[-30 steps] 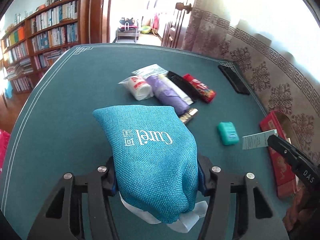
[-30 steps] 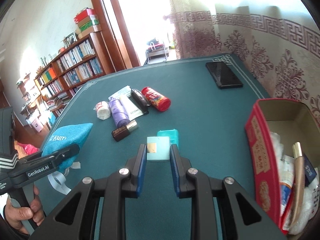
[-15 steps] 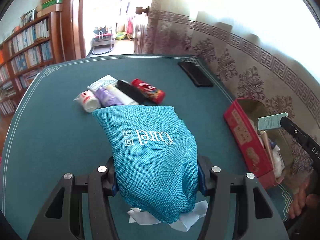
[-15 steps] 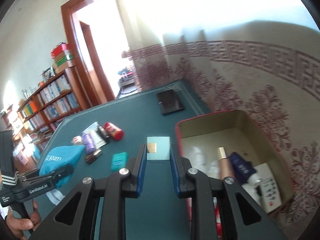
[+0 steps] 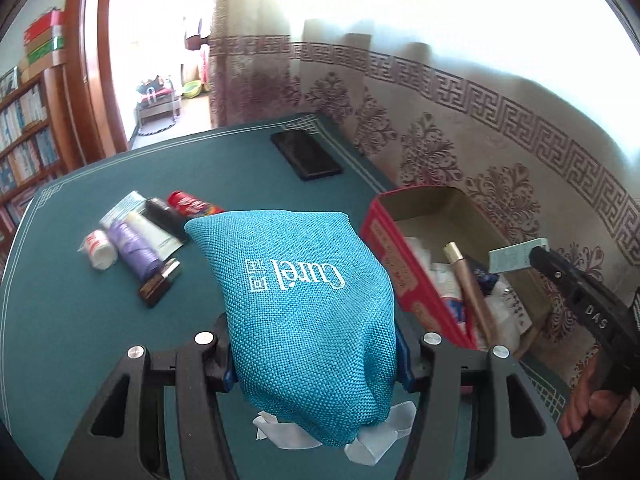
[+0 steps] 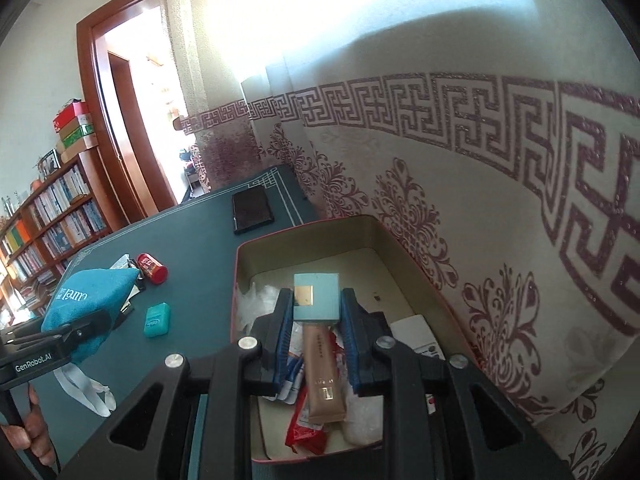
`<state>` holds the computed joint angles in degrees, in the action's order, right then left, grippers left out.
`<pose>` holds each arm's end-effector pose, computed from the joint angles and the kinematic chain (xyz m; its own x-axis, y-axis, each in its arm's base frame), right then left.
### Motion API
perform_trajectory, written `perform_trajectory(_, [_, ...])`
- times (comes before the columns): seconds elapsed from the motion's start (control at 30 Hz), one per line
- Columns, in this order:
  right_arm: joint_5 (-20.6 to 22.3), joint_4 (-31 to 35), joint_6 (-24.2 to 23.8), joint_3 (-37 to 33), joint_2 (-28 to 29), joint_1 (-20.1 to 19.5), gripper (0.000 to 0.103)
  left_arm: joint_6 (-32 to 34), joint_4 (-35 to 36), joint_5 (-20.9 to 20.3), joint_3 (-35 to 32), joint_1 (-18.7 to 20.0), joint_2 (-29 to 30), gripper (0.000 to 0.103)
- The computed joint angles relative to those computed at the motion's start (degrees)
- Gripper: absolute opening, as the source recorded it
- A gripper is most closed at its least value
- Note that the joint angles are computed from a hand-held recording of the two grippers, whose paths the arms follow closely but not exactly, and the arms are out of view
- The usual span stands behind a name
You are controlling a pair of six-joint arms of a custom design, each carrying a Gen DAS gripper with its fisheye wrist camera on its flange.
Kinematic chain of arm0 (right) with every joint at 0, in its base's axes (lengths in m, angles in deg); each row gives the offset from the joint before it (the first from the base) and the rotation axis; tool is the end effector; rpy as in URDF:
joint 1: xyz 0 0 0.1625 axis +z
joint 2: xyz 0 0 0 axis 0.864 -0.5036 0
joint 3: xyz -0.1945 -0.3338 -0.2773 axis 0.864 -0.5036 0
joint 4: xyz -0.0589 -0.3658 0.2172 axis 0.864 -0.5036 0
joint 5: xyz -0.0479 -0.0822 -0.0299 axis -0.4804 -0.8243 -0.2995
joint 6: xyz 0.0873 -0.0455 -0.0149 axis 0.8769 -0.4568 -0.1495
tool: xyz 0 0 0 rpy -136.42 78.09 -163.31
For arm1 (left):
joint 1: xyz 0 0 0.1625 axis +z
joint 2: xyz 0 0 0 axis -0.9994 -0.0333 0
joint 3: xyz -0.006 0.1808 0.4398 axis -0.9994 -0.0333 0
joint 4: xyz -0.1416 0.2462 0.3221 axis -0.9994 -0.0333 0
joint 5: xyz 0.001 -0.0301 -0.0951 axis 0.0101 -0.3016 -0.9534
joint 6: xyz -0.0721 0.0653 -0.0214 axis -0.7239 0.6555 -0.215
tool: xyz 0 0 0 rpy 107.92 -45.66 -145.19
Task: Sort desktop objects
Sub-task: 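Carry the Curel pouch and white-and-teal box over the red box with both tools, then open both tools to drop the pouch and box into the red box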
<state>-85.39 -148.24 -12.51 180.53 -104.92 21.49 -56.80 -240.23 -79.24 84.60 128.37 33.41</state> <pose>0.0325 -0.6154 0.3516 -0.8185 -0.1828 0.5446 -0.5384 0.5749 -0.6161 -0.3717 -0.5982 0.0290 -0.7606 0.0303 -0.6485 0.4864 0.6882 -0.5384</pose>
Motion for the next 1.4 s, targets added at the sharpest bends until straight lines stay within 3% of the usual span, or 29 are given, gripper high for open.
perform_trajectory(0.57, [-1.3,-4.3,-2.7,-5.0,4.6,-0.8,0.026,6.8,4.2,-3.9,-11.5,-0.5,8.3,0.060])
perform_trajectory(0.93, [-4.6,0.3,-3.2,-6.8,5.7,-2.1,0.026,7.6,6.5,-5.2,-16.2,0.6,10.9,0.060])
perform_trajectory(1.4, [-4.8,3.7,-2.2,-5.2,3.6,-3.1,0.027,7.9,11.1,-9.4,-22.7,2.6,13.9,0.060])
